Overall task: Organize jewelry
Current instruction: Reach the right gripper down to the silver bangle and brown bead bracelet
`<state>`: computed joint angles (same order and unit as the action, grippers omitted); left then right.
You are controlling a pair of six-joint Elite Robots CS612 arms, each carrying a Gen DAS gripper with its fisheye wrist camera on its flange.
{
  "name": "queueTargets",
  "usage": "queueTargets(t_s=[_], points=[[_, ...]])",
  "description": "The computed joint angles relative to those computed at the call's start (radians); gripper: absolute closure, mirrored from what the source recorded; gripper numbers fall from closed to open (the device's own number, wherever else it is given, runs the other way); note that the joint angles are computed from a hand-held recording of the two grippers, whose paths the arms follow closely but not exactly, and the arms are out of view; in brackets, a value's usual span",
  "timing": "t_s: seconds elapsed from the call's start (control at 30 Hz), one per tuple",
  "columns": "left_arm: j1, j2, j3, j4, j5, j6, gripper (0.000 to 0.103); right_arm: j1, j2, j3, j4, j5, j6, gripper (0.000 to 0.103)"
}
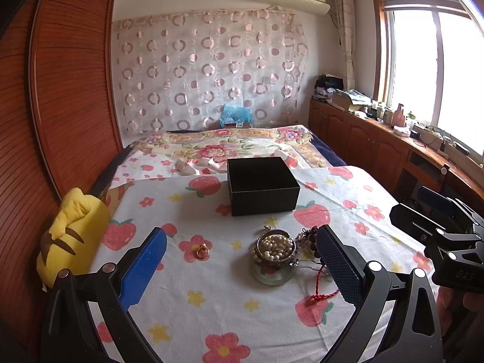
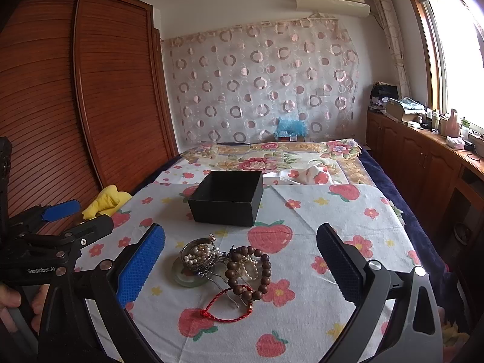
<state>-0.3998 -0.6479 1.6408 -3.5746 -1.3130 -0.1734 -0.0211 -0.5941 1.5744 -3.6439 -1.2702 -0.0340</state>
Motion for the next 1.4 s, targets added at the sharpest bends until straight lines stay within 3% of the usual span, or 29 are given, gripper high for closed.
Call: queueTargets(t_s=[0.37, 0.67, 0.83, 0.93, 1.2, 1.4], points=[[0.012, 0.014, -0.024, 0.065, -0.014, -0.011, 0.007, 0.01, 0.004, -0.001, 0.022, 0.009, 0.001, 0.002], [0.034, 0.038, -0.053, 0.131, -0.061, -0.006, 0.007, -0.003, 0.032, -0.02, 0.044, 0.028, -0.013, 0.002], [0.041, 0.055, -0.085, 0.186, -0.098, 0.019, 0.007, -0.012, 0.056, -0.043, 0.087, 0.062, -0.032, 0.012], [0.052, 0.069, -0.113, 0.222, -0.159, 0.035, 0.008, -0.011, 0.07, -0.06, 0.124, 0.064, -0.062, 0.019], [0.061, 0.104, -0.184, 0.295, -0.226, 0.065, 0.035, -0.003, 0.09, -0.092, 0.207, 0.054, -0.14, 0.032], [0.076, 0.133, -0.247, 0.357, -0.293, 0.054, 0.054, -0.002, 0.096, -0.097, 0.248, 0.054, -0.156, 0.032]])
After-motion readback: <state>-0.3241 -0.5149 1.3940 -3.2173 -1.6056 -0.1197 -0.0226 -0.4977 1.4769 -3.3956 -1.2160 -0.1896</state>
